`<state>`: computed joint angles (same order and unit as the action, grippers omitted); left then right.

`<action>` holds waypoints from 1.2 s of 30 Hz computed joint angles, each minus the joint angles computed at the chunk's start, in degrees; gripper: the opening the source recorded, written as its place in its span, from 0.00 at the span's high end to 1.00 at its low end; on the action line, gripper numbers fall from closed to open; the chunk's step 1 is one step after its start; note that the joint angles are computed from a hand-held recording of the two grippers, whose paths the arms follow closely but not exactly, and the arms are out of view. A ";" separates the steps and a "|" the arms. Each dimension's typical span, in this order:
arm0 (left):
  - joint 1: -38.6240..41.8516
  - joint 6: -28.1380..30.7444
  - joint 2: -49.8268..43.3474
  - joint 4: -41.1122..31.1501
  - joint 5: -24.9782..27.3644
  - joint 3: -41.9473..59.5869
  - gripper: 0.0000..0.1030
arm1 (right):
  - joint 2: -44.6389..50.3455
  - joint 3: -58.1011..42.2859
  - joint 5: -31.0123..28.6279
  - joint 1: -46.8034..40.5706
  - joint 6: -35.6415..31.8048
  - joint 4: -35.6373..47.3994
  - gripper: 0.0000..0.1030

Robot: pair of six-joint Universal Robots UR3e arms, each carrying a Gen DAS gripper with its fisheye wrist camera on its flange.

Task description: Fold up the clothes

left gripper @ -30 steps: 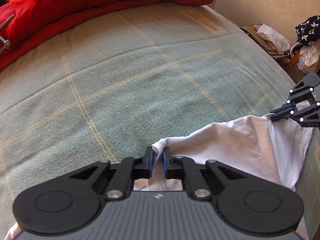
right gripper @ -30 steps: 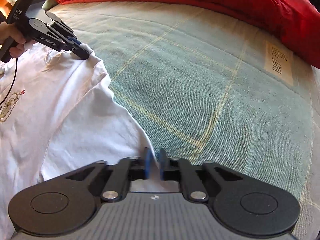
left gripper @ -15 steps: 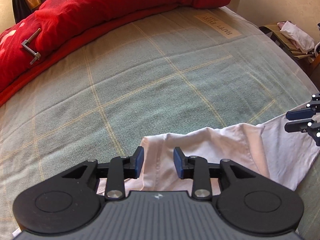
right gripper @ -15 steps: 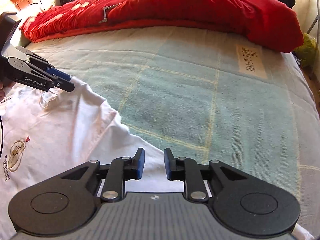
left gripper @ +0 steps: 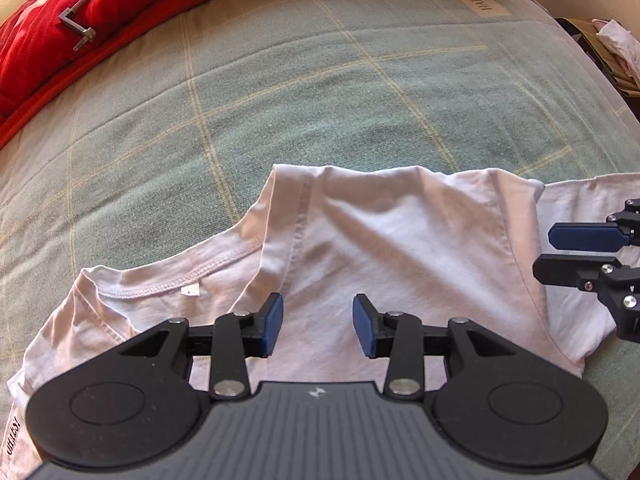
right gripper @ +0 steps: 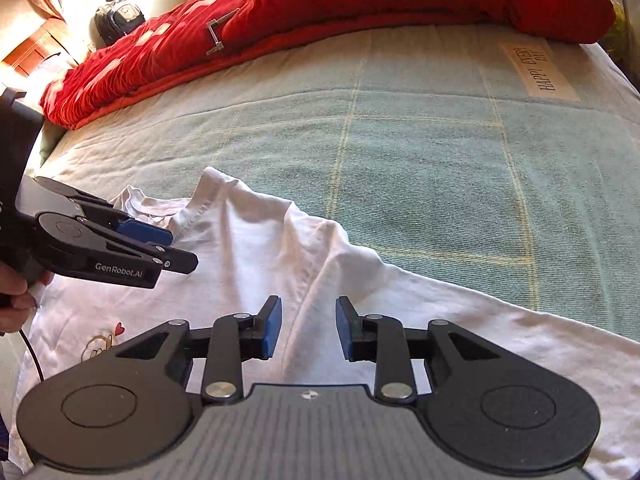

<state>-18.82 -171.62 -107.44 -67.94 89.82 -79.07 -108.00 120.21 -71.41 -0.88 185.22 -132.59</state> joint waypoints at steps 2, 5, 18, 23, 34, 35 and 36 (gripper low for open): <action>0.13 -0.22 0.39 -0.03 0.14 -0.71 0.62 | 2.42 -1.11 -1.65 2.14 0.93 -1.27 0.58; 0.36 0.05 0.79 0.23 0.13 -1.64 0.61 | 5.98 -1.42 -2.85 3.76 1.88 -3.84 0.56; 0.77 1.36 1.11 0.35 0.41 -1.96 0.61 | 16.39 -4.37 -6.11 3.58 5.72 -14.98 0.41; 0.24 1.15 1.55 -0.78 0.36 -0.19 0.61 | 8.22 -2.53 -7.64 1.51 5.03 -10.00 0.33; -2.03 1.46 3.99 1.12 -7.28 -0.07 0.58 | -11.38 4.52 -13.43 0.36 1.72 8.42 0.27; -2.76 1.59 3.25 1.46 -7.89 0.22 0.58 | -11.11 5.18 -14.32 0.99 2.03 8.11 0.27; -3.59 1.74 2.33 2.32 -8.13 0.42 0.58 | -10.71 5.93 -15.07 1.64 2.21 7.49 0.27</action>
<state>-22.42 -169.88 -105.11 -65.62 81.70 -78.65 -118.71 126.15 -86.48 0.76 187.43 -125.10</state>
